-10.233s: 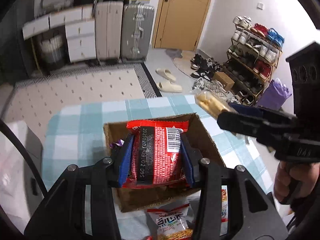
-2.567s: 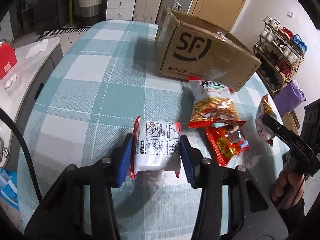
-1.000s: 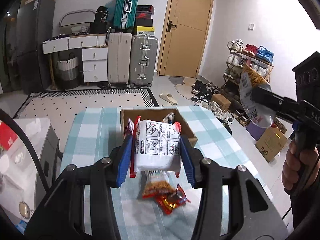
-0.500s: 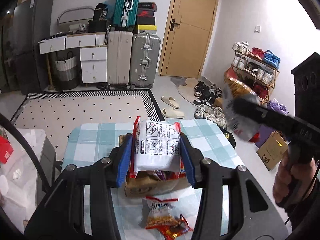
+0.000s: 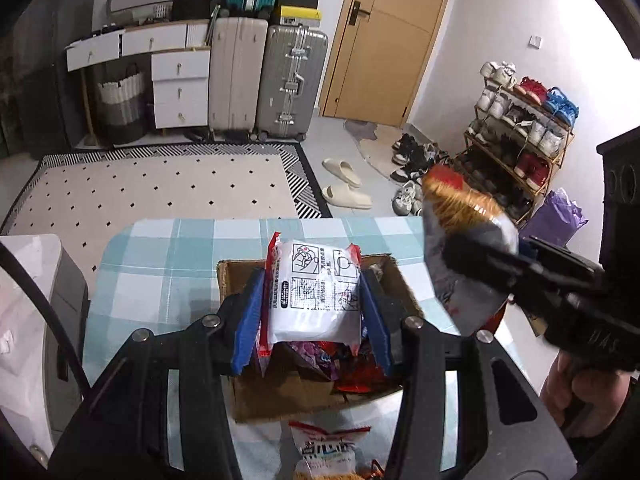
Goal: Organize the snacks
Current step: 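Open both tools to drop the packs into the SF box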
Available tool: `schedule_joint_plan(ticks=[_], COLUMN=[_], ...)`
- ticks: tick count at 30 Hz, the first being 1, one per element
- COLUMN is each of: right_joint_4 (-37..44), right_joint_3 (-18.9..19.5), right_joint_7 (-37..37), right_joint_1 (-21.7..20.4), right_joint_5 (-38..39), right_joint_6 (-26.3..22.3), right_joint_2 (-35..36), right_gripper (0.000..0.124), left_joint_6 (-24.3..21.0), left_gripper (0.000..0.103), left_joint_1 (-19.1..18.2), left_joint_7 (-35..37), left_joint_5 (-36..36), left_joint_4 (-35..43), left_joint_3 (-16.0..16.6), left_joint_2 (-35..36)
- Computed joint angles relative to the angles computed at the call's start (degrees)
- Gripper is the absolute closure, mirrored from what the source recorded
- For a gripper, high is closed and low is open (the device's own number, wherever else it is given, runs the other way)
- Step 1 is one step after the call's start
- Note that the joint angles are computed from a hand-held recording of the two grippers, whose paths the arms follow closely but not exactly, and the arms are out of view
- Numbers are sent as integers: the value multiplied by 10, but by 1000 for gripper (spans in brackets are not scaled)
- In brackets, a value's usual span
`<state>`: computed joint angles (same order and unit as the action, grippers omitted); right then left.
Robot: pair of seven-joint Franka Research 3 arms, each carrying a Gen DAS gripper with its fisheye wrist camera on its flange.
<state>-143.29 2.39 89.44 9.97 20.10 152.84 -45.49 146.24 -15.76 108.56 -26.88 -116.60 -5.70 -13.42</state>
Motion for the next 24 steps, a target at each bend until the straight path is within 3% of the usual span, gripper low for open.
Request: schedule_joint_plan(ticks=[13,24], right_joint_4=[12,2], right_joint_3=[-7,-8], right_joint_7=[-29,-40], right_joint_1=[-7,-4], right_joint_5=[-19,-11], right_joint_6=[9,-1], right_joint_2=[111,132], right_gripper=[79,75], left_joint_6=[-5,-18], left_gripper=[59,55], left_joint_1=[36,64], left_joint_7=[8,4], left_joint_5=[18,18], left_joint_4=[70,98], left_joint_3=[-45,-69], left_joint_2=[135,190])
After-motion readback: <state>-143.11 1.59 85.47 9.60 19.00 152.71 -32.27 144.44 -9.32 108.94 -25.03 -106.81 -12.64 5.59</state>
